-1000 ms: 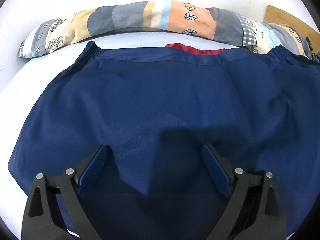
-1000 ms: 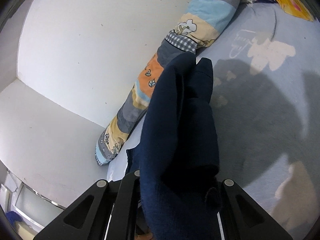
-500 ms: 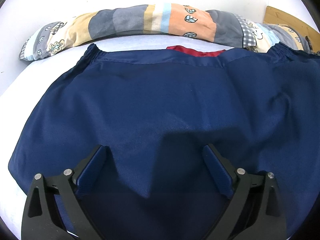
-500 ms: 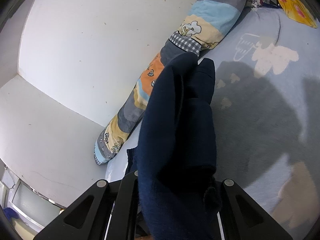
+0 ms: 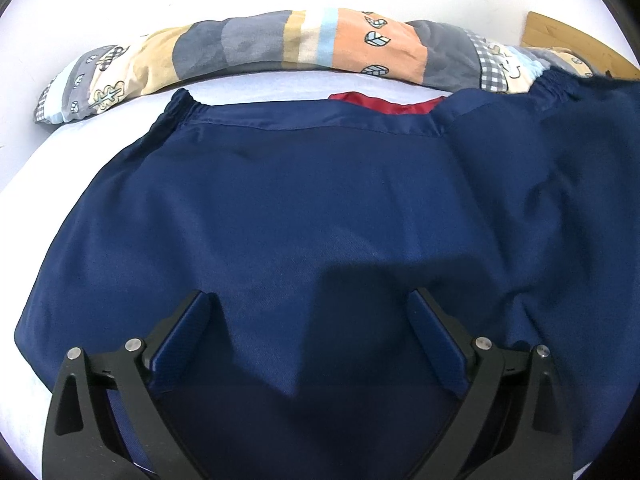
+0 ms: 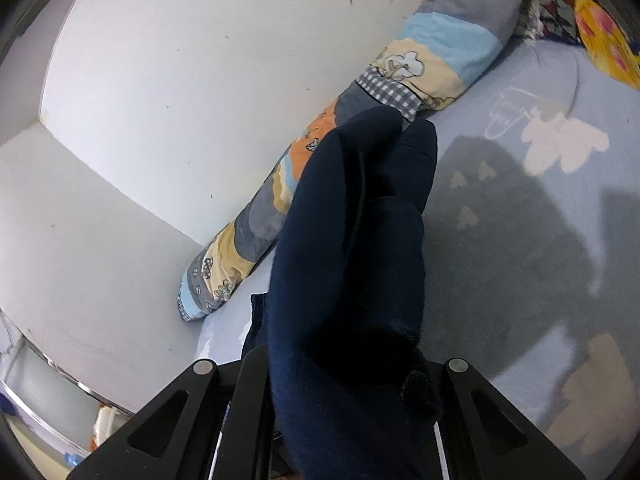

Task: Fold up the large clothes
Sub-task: 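Hold the lifted jacket side up with the right gripper, then fold the held jacket side over onto the rest with the right gripper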

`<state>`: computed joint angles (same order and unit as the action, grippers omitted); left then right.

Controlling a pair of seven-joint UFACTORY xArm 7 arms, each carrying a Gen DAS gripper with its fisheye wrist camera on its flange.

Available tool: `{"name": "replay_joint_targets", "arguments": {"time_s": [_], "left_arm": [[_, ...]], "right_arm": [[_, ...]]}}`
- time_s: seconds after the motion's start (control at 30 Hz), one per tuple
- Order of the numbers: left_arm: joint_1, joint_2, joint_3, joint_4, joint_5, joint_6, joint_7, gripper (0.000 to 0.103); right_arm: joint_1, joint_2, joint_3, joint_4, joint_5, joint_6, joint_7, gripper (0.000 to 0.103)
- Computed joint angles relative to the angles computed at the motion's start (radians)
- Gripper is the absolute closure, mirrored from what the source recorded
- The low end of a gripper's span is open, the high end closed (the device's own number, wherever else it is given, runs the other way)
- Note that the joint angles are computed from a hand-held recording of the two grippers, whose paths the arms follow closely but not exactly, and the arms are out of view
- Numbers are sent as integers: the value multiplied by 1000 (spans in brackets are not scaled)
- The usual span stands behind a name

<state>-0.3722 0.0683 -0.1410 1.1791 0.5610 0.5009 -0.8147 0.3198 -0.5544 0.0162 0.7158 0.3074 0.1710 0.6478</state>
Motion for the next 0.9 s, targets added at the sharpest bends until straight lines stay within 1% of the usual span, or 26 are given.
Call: {"name": "replay_joint_targets", "arguments": {"time_s": [0.1,0.17,0.27,0.33,0.43,0.53,0.6,0.67,0.7,0.73,0.77,0.8,0.83,0.9], "left_arm": [[10,-11,-5,-2,-73,6,85,3],[17,-23,-4,2,-102,29,121,3],[41,-66,4,-19,-142,26,148,3],[71,-115,17,-41,-198,28,176,3],[126,-197,35,-83,-263,29,207,3],[200,-303,55,-125,-285,94,229,3],[253,-362,61,-162,-288,108,226,3],[314,-401,67,-192,-275,113,203,3],[334,-403,72,-195,-281,111,206,3],[349,-398,81,-193,-294,114,220,3],[366,-389,87,-187,-297,123,230,3],[389,-378,87,-181,-282,129,229,3],[403,-366,92,-172,-282,135,237,3],[414,-358,99,-166,-295,133,251,3]], "right_arm": [[-23,17,30,28,-27,12,11,91],[-55,32,67,54,-61,28,31,91],[-89,64,112,102,-110,50,62,91],[-106,87,141,137,-141,63,90,91],[-149,135,209,212,-226,102,148,91],[-202,213,303,325,-364,163,236,90],[-222,280,356,404,-466,197,307,90],[-233,382,419,515,-590,258,390,90],[-232,452,458,590,-681,309,445,90],[-216,513,481,656,-762,361,486,90],[-183,598,503,739,-858,429,524,90],[-133,688,513,823,-945,497,547,90],[-71,781,512,909,-1016,581,550,90],[31,928,494,1042,-1069,699,507,89]]}}
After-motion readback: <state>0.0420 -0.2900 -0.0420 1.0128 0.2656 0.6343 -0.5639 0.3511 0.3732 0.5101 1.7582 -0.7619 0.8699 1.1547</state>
